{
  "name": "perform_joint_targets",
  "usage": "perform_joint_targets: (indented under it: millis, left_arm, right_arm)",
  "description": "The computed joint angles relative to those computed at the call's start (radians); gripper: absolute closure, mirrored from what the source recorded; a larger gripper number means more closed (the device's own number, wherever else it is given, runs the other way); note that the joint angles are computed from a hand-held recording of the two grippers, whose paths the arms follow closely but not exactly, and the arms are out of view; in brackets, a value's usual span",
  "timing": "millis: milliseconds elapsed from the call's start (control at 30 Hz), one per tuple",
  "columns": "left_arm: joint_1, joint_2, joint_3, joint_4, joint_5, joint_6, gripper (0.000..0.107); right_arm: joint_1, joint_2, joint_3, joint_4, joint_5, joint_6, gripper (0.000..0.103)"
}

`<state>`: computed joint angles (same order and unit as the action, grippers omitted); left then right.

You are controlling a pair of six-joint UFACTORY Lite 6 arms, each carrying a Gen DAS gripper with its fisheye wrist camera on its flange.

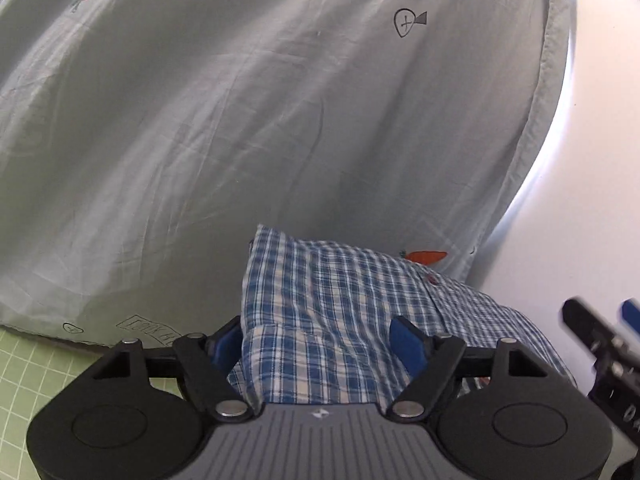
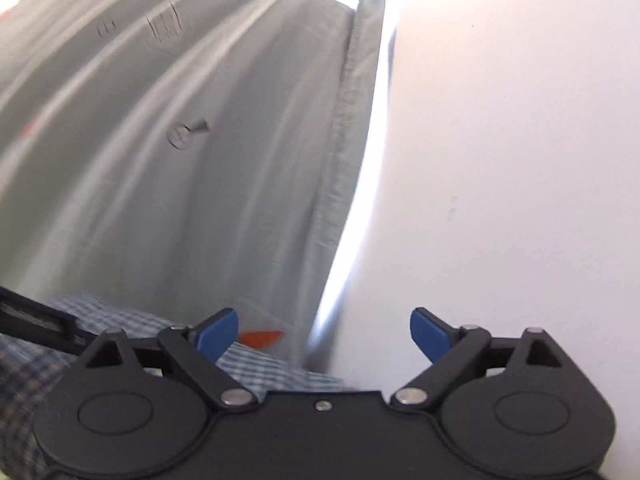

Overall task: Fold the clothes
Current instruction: 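Carry the folded shirt with both grippers onto the clothes stack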

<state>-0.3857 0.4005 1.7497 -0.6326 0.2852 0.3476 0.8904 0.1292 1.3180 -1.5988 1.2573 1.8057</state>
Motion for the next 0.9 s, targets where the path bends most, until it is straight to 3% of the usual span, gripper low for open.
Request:
perform_joint_targets:
  millis: [133, 200, 267, 400, 533, 667, 800, 900]
  left_arm:
    - [0.03, 0.015, -0.027, -0.072, 0.019, 0.025, 0.019]
    - [0.066, 0.029, -0.019, -0.19, 0.069, 0.127, 0.015]
    - [0.086, 0.005, -0.046, -0.265, 0.082, 0.251, 0.014]
    - [0.089, -0.165, -0.218, -0.417, 0.012, 0.614, 0.008]
    - [0.177, -0.363, -0.405, -0.751, 0.122, 0.94, 0.004]
    - [0.27, -0.595, -0.587, -0.73, 0.226, 0.93, 0.004]
    - [0.382, -0.823, -0.74, -0.6, 0.331, 0.874, 0.004]
    - [0.572, -0.955, -0.823, -0.58, 0.549, 0.875, 0.004]
  right_arm:
    - [-0.124, -0.054, -0.13, 0.057, -0.314, 0.152, 0.018]
    - [-0.158, -0.052, -0.157, 0.068, -0.39, 0.197, 0.016]
    - [-0.138, -0.045, -0.151, 0.067, -0.348, 0.208, 0.01]
    - [-0.055, -0.018, -0.078, 0.127, -0.191, 0.104, 0.001]
    - [0.089, -0.009, -0.011, 0.233, 0.01, 0.075, 0.0]
    - [0.301, 0.037, 0.065, 0.287, 0.26, 0.124, 0.0]
    - [0.484, 0.105, 0.177, 0.36, 0.408, 0.17, 0.0]
    - [0.595, 0.202, 0.304, 0.397, 0.507, 0.191, 0.0]
